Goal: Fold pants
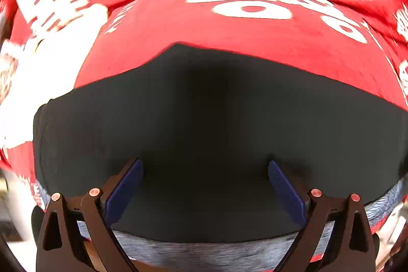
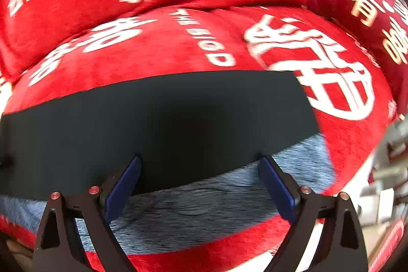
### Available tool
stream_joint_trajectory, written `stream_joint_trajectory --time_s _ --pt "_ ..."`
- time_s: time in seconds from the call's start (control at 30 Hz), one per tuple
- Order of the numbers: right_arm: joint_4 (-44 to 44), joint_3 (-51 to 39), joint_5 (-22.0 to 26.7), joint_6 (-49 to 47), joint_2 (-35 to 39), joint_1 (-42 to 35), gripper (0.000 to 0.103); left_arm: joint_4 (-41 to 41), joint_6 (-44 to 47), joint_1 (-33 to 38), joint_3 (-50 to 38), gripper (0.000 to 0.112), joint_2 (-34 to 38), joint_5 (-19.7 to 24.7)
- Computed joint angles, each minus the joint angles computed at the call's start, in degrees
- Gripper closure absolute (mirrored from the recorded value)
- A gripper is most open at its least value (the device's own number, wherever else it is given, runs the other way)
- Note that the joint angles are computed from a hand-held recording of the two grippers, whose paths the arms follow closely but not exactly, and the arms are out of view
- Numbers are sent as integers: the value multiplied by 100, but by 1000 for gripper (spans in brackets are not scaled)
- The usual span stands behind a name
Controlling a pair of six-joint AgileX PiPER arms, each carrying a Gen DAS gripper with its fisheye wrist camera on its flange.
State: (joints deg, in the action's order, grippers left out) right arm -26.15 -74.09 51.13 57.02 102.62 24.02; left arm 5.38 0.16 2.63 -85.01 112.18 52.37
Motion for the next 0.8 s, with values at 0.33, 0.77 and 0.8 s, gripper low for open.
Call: stream_joint_trajectory --time_s 0.33,0.77,0.8 --pt "294 -2858 643 -865 1838 1119 8 1142 -649 -726 -325 14 293 -251" --pt "360 -2398 621 -558 1669 421 1 1391 -138 561 -1274 9 946 -163" --pt "325 -2274 613 -512 1592 346 1 1483 -130 697 -1380 9 1034 -138"
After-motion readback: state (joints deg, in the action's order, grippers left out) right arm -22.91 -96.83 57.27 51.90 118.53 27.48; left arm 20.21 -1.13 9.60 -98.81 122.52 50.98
